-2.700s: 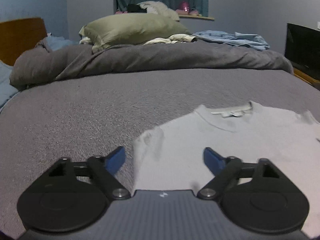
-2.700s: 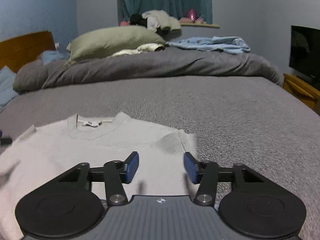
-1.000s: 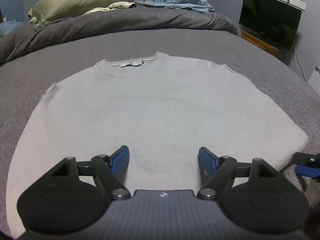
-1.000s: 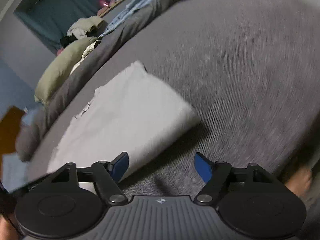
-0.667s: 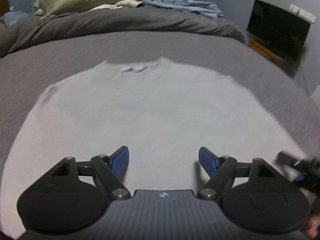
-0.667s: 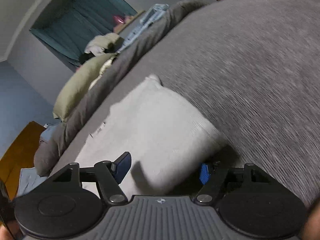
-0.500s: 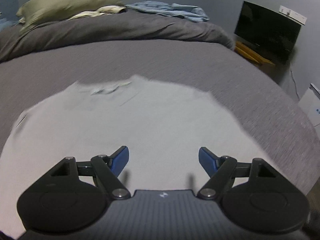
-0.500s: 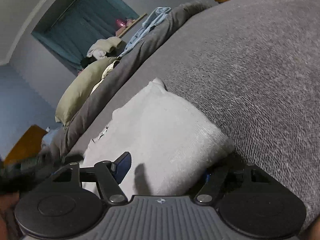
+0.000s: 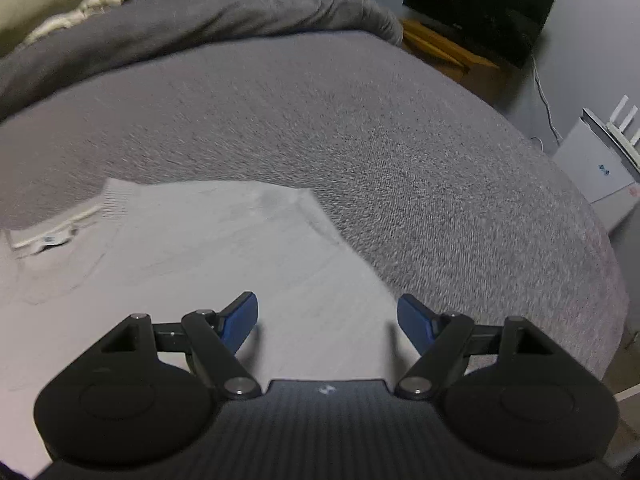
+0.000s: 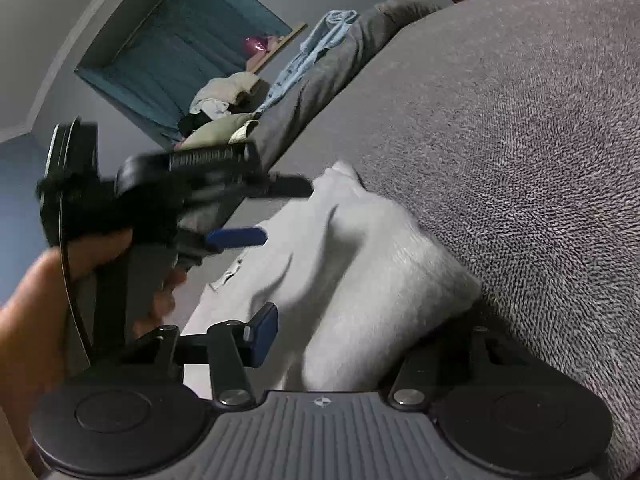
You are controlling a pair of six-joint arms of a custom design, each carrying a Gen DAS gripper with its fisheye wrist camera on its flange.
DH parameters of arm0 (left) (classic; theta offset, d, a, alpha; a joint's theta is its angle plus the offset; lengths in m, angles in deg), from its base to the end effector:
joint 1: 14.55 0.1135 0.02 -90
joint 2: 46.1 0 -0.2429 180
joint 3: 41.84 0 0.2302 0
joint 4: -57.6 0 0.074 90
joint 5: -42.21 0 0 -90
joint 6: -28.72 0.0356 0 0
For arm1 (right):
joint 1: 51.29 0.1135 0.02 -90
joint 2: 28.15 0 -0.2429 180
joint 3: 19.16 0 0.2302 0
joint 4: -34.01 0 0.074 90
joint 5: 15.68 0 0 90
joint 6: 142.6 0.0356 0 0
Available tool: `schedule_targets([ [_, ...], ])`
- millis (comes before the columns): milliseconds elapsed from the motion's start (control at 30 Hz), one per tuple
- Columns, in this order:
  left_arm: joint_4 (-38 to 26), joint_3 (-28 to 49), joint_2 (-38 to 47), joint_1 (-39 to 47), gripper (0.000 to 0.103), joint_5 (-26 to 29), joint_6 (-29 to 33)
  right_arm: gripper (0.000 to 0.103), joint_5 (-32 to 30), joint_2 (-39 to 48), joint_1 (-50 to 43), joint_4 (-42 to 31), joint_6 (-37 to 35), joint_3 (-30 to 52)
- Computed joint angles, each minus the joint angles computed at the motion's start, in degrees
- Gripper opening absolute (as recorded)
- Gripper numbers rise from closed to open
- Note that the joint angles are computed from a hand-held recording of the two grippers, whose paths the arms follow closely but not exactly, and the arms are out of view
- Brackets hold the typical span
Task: Fold small clothes
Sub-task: 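Grasp the sweater side with both grippers and fold it lengthwise over the middle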
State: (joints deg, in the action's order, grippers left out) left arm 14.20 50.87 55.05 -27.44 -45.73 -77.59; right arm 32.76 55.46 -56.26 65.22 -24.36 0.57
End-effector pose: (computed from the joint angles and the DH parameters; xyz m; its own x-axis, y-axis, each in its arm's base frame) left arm 0.3530 -0.0821 0.2319 -0.8043 -0.1038 -0.5851 0.0195 0.9795 -0.2006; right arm 0.1804 0.0080 0.0939 -0.7063 0.4168 -0.5722 -0.1786 0.6772 0.7138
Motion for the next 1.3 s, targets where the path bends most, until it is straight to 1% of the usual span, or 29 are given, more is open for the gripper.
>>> schedule_targets([
  [67,-3.93,6.49,5.0,0.8,0.076,2.45,-0.5,0.038,2.57,1.44,1.8,-0.8,1.42,1.84],
  [100,-5.88,9.52,7.24,0.82,0.076,2.93,-0.34,0.032,4.78,1.23,3.95,-1.85,1.84,3.16],
  [133,-8.53,13.11,9.73,0.76,0.076,3.49,0.27,0.024,6.65,-1.01,5.61,-3.91,0.52,3.49],
  [233,-14.55,21.32,14.8,0.0,0.076,3.55,3.57,0.02,12.42,-9.46,10.87,-9.01,-5.55,3.09],
  [367,-22.33,30.77,19.86,-0.5,0.076,2.38,6.52,0.018,18.39,-16.15,17.25,-11.32,-10.86,2.95],
  [433,-26.22,35.27,22.21,-0.93,0.076,0.88,8.47,0.017,20.83,-18.88,20.09,-12.09,-12.6,2.53],
  [500,-29.26,37.79,23.28,-1.42,0.076,-1.56,11.03,0.017,23.47,-21.12,22.91,-12.84,-14.05,2.35],
  [567,-30.95,39.23,23.75,-1.93,0.076,-4.29,13.13,0.017,27.19,-21.05,26.91,-12.9,-15.63,3.59],
  [600,-31.75,39.67,23.66,-2.17,0.076,-5.6,14.26,0.017,27.46,-22.96,27.29,-13.86,-16.56,2.9],
  [667,-33.64,40.71,23.31,-2.52,0.076,-7.89,16.6,0.017,30.64,-23.4,31.09,-14.46,-17.39,3.94],
  [767,-33.76,38.93,21.04,-2.28,0.068,-11.44,20.23,0.016,33.77,-25.2,35.89,-16.42,-17.71,5.48],
  [800,-33.16,37.26,19.41,-1.49,0.053,-11.81,21.22,0.016,34.11,-26.18,36.89,-17.02,-18.0,5.63],
  [833,-33.16,35.99,17.92,-0.24,0.035,-11.6,22.14,0.016,34.72,-26.55,38.43,-17.31,-18.01,6.21],
  [867,-32.31,33.95,16.13,1.21,0.027,-11.12,22.79,0.016,35.17,-27.18,39.61,-18.03,-17.77,6.59],
  [900,-30.98,31.38,13.73,2.92,0.018,-9.95,23.27,0.016,35.41,-27.22,40.64,-18.64,-17.31,7.27],
  [933,-29.43,28.79,11.32,4.94,0.015,-8.32,23.61,0.016,35.32,-26.92,41.43,-19.22,-16.31,8.11],
  [1000,-26.2,23.33,6.09,10.37,0.014,-3.26,23.08,0.016,34.9,-26.5,42.31,-19.64,-14.49,9.14],
  [1067,-23.65,18.29,1.31,16.94,0.013,3.17,22.46,0.016,34.11,-27.24,43.48,-20.18,-13.21,9.5],
  [1133,-20.84,13.21,-2.94,23.92,0.013,10.45,22.87,0.016,34.5,-26.94,45.58,-20.82,-12.27,10.77],
  [1200,-18.85,8.95,-6.28,30.69,0.013,16.38,23.11,0.016,34.65,-26.68,47.66,-21.81,-11.58,12.29],
  [1267,-16.73,4.75,-9.18,37.92,0.013,22.57,23.97,0.016,35.3,-26.85,50.07,-22.08,-11.69,12.89],
  [1300,-15.52,2.67,-10.41,41.39,0.013,25.56,24.56,0.016,37.23,-25.29,53.07,-21.12,-11.36,13.56],
])
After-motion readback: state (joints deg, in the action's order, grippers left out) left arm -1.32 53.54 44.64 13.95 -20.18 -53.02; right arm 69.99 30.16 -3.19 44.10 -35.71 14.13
